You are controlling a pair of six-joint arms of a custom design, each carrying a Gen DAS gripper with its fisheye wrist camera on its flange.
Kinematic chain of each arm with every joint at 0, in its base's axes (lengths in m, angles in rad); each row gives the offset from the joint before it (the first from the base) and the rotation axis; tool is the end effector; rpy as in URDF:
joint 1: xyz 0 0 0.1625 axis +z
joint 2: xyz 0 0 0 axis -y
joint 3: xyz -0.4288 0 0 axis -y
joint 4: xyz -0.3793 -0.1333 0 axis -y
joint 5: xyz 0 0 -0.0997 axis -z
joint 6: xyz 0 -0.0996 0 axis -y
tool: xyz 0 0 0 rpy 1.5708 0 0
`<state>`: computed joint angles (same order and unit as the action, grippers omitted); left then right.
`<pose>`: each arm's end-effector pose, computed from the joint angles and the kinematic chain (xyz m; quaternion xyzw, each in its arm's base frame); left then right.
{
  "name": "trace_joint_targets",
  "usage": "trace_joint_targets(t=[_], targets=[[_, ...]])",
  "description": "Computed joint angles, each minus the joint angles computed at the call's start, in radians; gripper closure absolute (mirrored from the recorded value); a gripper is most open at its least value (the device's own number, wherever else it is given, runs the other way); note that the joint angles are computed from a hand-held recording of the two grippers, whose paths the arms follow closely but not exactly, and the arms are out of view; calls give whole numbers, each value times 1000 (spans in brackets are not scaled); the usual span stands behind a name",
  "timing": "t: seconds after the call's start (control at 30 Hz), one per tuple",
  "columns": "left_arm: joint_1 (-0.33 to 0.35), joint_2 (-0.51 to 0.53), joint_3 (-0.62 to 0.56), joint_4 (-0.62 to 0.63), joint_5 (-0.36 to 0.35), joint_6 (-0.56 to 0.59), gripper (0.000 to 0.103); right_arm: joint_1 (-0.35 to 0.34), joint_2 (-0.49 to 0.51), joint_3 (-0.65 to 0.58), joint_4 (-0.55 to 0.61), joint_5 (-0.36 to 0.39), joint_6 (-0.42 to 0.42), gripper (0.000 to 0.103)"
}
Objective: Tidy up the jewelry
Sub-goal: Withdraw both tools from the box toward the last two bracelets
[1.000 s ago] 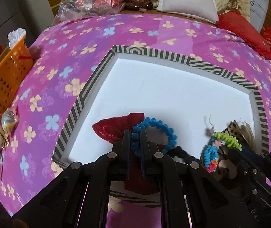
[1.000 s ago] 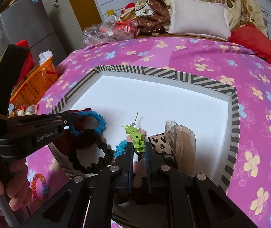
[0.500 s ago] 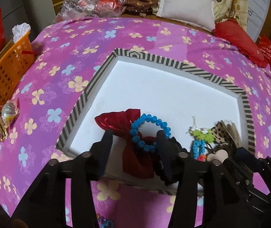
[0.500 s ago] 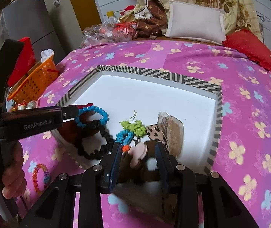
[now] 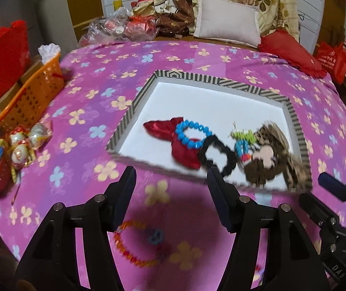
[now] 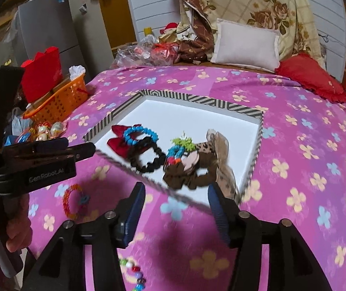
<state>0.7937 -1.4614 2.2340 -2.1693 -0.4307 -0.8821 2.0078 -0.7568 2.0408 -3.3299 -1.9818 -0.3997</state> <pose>-0.1275 -0.4488 0.2658 0.0028 0.8400 -0.3472 0.4170 0.3173 -0.4583 0.0575 0.3427 -0.8889 0.2340 0.1940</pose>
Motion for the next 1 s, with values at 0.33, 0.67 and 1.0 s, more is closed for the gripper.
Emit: trace_joint_targets(t=[0.33,0.67,1.0], targets=[[-110,-126,97,289,1,-304,42,17,-24,113,-92,-7,36,48],[-181,-175,136,432,-24,-461,42,23,-42,172,-107,-5,68,37],[-215,-208,156,531,-56,-566,42,36,-49,220,-123,-13,50,37]])
